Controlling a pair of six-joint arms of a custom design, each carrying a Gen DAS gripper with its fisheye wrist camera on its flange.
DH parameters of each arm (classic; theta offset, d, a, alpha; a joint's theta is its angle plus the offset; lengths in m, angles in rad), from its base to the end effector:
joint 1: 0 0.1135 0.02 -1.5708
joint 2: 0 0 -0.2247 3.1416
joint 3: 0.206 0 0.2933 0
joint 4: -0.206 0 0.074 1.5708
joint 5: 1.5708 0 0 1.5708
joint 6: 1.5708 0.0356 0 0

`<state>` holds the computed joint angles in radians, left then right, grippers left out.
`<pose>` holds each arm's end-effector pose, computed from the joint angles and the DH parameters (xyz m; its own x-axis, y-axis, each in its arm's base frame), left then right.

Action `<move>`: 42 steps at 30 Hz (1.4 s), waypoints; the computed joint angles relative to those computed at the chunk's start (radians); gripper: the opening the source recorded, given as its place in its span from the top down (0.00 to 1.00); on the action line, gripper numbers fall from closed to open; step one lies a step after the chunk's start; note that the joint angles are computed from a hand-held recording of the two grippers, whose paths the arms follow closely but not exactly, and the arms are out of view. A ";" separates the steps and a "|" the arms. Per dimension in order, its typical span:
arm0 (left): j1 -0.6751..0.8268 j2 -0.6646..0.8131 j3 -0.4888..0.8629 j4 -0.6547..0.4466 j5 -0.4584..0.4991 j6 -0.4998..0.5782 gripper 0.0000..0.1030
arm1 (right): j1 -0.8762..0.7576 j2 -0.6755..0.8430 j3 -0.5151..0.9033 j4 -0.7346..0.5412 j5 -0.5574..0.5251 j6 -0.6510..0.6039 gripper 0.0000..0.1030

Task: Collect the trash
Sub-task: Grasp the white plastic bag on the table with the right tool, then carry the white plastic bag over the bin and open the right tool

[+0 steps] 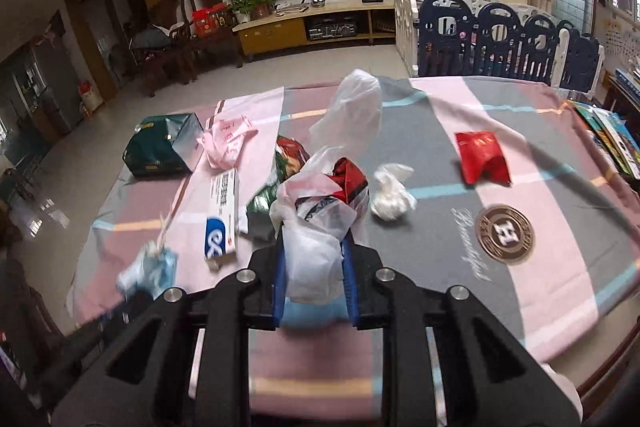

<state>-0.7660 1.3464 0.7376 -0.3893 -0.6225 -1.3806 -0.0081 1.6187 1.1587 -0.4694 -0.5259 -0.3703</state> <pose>0.2274 -0.1900 0.1311 -0.4440 -0.6799 -0.5836 -0.5313 0.7242 -0.4395 0.3775 0.0148 0.1803 -0.6408 -0.3078 -0.7033 -0.5634 0.8109 0.1584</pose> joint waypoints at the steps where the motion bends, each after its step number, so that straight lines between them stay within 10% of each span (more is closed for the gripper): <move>1: -0.004 -0.005 -0.002 -0.003 -0.005 -0.003 0.87 | -0.029 -0.028 -0.032 -0.013 -0.015 -0.024 0.76; 13: -0.202 0.138 0.291 -0.396 -0.187 -0.026 0.87 | -0.344 -0.169 -0.179 -0.138 -0.099 -0.147 0.76; 42: -0.262 0.142 0.328 -0.413 -0.169 -0.033 0.87 | -0.543 -0.235 -0.142 -0.308 -0.176 -0.349 0.76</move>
